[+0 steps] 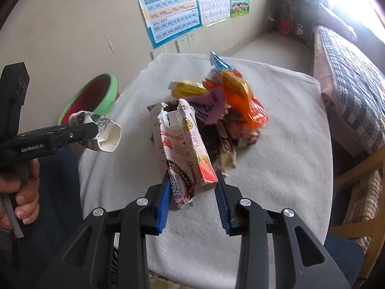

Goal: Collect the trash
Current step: 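Carry the white wrapper and juice carton over the red bucket with both grippers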

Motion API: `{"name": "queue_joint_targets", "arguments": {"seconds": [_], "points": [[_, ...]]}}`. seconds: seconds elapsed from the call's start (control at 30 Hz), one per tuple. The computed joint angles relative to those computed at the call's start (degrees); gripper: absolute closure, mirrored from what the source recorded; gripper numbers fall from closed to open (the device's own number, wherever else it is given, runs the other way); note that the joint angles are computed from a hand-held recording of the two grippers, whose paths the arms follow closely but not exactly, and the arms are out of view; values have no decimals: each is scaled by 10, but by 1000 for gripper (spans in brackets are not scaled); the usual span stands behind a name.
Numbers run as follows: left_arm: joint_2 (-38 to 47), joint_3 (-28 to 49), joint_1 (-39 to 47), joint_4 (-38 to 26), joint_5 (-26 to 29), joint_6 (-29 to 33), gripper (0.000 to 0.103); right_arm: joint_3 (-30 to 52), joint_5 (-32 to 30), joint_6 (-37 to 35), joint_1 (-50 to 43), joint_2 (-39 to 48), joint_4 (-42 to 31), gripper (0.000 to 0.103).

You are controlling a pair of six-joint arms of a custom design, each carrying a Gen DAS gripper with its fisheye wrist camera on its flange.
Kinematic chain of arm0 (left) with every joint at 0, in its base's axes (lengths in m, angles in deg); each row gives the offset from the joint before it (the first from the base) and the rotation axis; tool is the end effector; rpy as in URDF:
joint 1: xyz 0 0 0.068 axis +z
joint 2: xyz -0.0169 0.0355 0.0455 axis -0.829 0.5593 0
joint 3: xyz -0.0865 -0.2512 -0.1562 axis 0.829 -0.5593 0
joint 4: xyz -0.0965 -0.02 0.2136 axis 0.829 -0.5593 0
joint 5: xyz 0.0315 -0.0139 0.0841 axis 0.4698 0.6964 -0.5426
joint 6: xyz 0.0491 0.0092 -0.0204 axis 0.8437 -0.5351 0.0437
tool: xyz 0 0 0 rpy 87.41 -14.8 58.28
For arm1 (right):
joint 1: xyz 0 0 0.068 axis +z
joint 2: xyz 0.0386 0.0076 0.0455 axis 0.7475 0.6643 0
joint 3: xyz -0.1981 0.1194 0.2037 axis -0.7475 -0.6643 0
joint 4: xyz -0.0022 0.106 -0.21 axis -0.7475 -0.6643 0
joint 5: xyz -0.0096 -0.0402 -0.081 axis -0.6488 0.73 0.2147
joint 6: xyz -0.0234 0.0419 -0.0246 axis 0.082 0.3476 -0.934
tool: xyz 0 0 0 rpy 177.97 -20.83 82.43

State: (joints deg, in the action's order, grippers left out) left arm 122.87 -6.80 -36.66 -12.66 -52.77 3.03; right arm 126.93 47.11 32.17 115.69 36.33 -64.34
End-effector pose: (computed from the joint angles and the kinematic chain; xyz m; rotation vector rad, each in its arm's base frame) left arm 0.2389 0.0626 0.2287 0.7550 2.5578 -0.6084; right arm 0.0931 0.1764 0.2282 0.3648 2.5452 0.1044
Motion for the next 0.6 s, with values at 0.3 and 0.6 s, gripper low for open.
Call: {"name": "queue_joint_targets", "arguments": {"seconds": [0.3,0.6], "points": [[26,44,23,-12,9,0,36,33,-3,-75,-42,19,26,69],[61,111,54,-27,18,-5,36,69,-12,-143,-77,44,63,69]]}}
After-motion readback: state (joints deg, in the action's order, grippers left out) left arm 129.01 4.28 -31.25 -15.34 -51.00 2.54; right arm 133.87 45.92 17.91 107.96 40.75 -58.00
